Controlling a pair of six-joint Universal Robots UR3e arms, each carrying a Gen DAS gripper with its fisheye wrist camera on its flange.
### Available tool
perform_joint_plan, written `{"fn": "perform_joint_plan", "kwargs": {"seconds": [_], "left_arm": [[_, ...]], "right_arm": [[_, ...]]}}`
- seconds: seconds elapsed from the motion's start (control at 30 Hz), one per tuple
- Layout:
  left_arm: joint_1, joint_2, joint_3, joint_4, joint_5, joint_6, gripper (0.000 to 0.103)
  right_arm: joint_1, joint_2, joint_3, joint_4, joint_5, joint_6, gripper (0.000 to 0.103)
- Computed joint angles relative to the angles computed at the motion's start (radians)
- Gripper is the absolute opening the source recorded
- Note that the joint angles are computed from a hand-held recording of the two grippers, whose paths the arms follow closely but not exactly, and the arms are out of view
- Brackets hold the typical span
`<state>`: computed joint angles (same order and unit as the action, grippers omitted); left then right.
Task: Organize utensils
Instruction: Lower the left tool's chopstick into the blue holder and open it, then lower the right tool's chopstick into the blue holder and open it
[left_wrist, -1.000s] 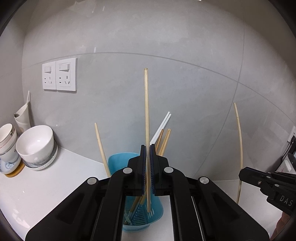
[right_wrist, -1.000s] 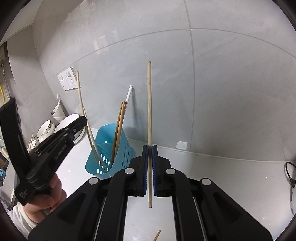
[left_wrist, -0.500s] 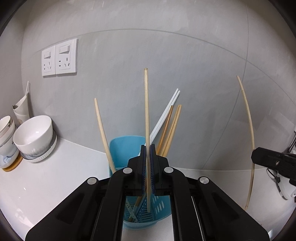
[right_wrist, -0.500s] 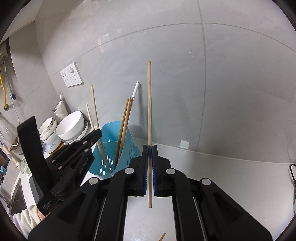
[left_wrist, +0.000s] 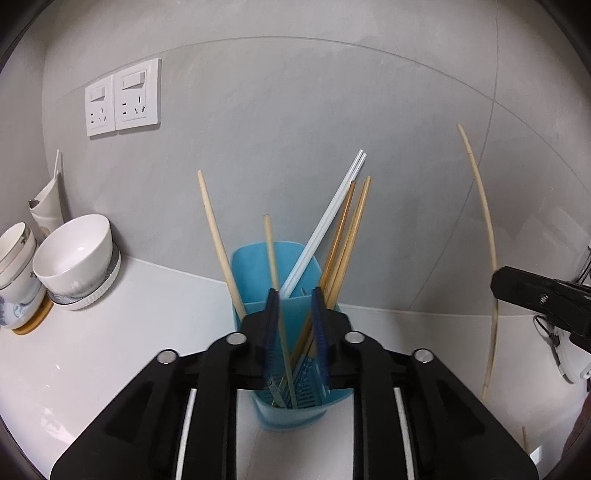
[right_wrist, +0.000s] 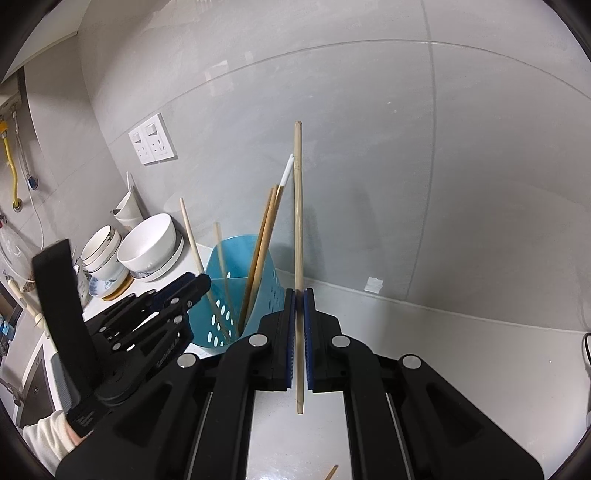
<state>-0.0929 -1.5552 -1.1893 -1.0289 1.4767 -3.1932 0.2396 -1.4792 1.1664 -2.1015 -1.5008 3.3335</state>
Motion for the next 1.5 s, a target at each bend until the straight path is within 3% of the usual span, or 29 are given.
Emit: {"fn": "perform_joint_plan", "kwargs": {"seconds": [0.27,0.4,0.5,0.7,1.0,1.17,1.5], "left_arm": [[0.025,0.03,0.047,-0.118,0.027,0.006,0.053],[0.038,0.034,0.115,-0.229,0.038,0.009,0.075],[0.068,0.05,0.152,-0.318,0.004,0.029,0.08],[0.135,0.11,0.149,-0.391,-0.065,0.063,0.097],[0.246,0.144,0.172,-0.496,-0.12,0.084,0.097],[0.274,0.156,0.169,-0.513,-0.104,0.106,0.097],[0.279,0.152,0.16,-0.523,-0.098,0.11,0.097]], "right_arm": [[0.023,0.062,-0.052,-0.024,0.013,0.004,0.004],[0.029,0.099,-0.069,-0.073,0.04,0.015,0.004],[0.037,0.137,-0.087,-0.118,0.049,0.028,0.004],[0.054,0.198,-0.097,-0.234,0.072,0.034,0.004],[0.091,0.28,-0.113,-0.395,0.068,0.044,0.004],[0.112,0.317,-0.094,-0.452,0.048,0.051,0.004],[0.132,0.339,-0.039,-0.471,0.012,0.041,0.004]]}}
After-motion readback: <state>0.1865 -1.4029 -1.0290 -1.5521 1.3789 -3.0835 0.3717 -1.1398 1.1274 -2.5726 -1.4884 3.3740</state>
